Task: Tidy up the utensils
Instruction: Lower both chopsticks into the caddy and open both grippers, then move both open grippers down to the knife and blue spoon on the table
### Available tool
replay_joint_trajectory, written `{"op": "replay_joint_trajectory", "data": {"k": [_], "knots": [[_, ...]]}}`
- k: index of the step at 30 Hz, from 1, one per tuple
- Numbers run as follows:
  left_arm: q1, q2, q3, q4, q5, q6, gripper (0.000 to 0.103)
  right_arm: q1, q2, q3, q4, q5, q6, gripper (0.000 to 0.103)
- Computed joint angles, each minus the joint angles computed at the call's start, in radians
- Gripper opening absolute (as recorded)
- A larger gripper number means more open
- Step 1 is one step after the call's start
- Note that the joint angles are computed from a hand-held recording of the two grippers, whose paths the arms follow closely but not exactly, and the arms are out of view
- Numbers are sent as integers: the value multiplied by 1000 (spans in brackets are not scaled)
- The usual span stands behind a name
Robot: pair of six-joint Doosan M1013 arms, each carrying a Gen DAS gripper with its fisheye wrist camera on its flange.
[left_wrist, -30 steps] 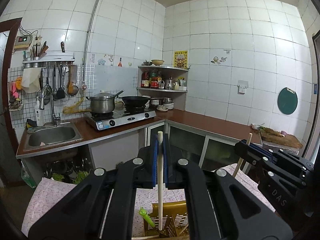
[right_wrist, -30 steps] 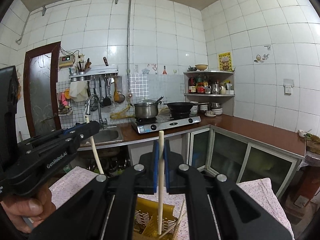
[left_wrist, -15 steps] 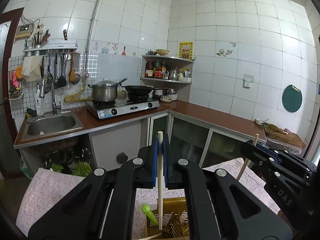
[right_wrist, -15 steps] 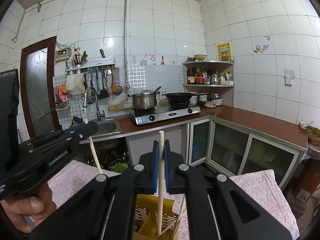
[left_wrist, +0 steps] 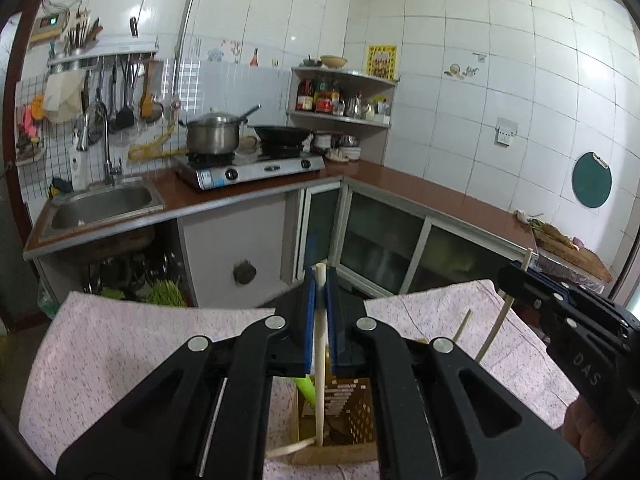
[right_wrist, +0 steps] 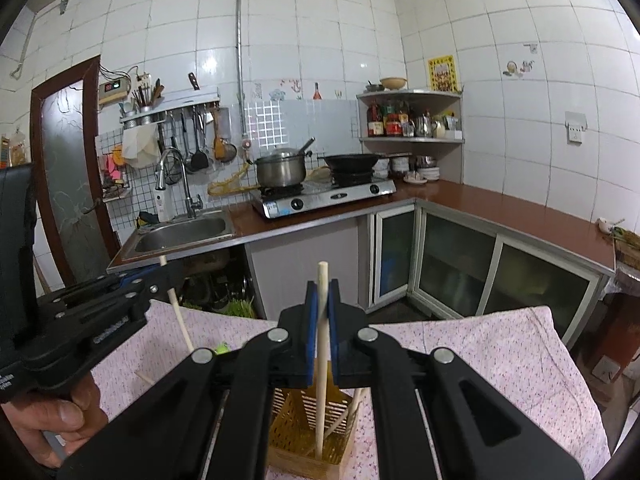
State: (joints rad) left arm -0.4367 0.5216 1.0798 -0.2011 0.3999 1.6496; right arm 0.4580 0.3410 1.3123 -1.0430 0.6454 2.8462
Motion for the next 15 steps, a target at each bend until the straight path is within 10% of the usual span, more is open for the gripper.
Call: {"op": "replay_joint_trajectory", "data": {"k": [15], "knots": [[19, -91, 94, 120, -66, -110, 20, 5, -77, 67, -101, 90, 104, 24]]}}
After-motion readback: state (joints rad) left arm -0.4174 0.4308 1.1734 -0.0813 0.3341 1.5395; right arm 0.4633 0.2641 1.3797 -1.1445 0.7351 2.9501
